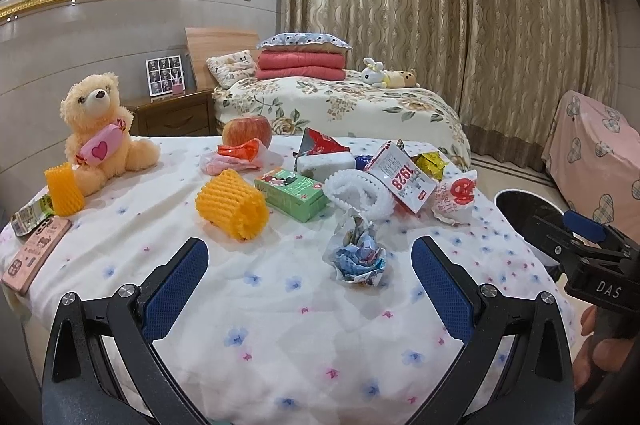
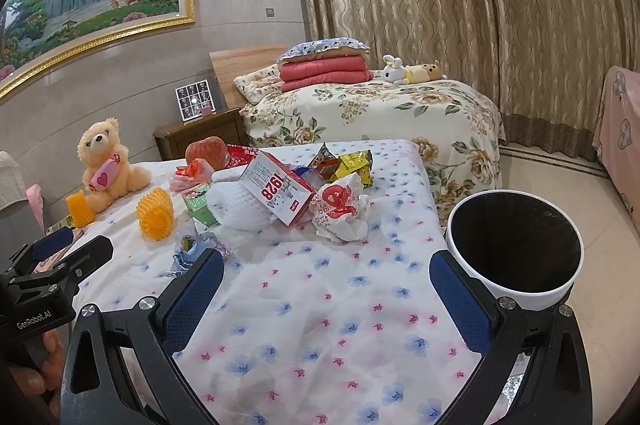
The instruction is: Collect trash
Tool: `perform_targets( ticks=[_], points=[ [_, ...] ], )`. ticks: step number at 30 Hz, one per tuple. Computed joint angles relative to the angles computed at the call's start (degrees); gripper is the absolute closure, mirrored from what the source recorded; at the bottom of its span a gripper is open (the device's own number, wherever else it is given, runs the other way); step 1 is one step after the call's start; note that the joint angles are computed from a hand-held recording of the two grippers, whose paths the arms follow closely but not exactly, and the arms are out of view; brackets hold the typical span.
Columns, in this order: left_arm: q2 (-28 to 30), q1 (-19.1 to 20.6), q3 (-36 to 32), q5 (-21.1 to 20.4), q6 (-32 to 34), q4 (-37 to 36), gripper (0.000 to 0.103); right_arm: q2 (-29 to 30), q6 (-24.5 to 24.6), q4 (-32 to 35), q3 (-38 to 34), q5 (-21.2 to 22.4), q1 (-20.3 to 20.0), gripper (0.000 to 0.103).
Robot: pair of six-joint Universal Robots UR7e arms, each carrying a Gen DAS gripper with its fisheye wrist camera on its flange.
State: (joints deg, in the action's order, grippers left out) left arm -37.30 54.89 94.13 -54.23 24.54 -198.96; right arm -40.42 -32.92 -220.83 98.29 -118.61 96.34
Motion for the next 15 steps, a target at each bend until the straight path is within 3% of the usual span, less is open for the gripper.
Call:
perform_targets(
  ticks=[8, 15],
  points=[
    [0.12, 0.39, -0.59, -0.14, -1.13, 2.07, 0.000, -0.52, 1.62, 2.64, -0.41, 0.38, -0.75, 0.000],
    [1.02, 1.22, -2.73, -0.23, -3.34, 7.62, 0.000, -1.38, 5.60, 10.20, -2.36, 0.68, -2.20, 0.000]
  ],
)
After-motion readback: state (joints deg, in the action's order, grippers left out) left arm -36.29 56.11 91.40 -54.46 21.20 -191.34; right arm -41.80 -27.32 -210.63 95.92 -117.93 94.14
